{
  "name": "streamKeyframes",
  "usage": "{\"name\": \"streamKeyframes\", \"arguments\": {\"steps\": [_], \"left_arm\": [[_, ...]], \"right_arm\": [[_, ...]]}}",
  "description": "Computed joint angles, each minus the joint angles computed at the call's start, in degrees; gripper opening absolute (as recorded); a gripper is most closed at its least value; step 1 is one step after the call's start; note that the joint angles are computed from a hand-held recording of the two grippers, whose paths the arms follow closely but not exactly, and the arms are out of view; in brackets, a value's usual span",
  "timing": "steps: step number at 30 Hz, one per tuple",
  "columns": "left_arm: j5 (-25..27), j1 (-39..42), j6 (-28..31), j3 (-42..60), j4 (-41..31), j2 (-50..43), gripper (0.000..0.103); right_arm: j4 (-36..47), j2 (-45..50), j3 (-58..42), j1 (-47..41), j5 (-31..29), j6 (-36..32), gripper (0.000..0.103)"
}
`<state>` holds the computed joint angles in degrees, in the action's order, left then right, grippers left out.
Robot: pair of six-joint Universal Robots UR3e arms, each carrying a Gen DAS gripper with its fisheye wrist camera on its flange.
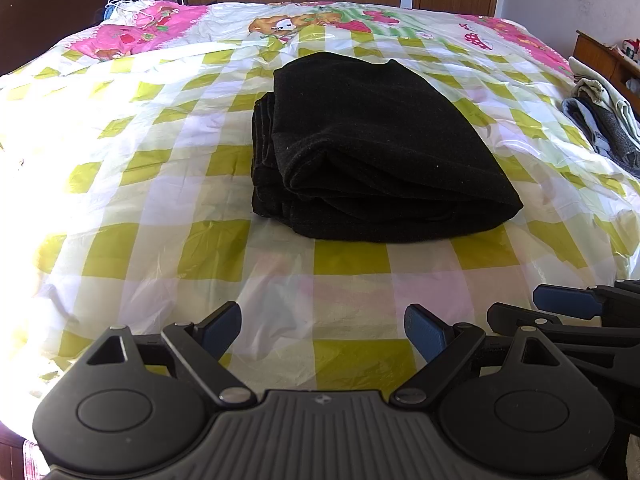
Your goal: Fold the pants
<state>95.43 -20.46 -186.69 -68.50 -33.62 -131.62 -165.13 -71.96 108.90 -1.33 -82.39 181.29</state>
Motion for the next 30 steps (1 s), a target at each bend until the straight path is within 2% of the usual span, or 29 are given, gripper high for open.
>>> {"name": "streamKeyframes", "arguments": {"steps": [30], "left_arm": [[0.63,-0.37,0.02,-0.10,0.40,0.12,0.098]], "right_arm": [[0.01,0.14,-0.08,0.13,-0.14,-0.12,0.043]]}}
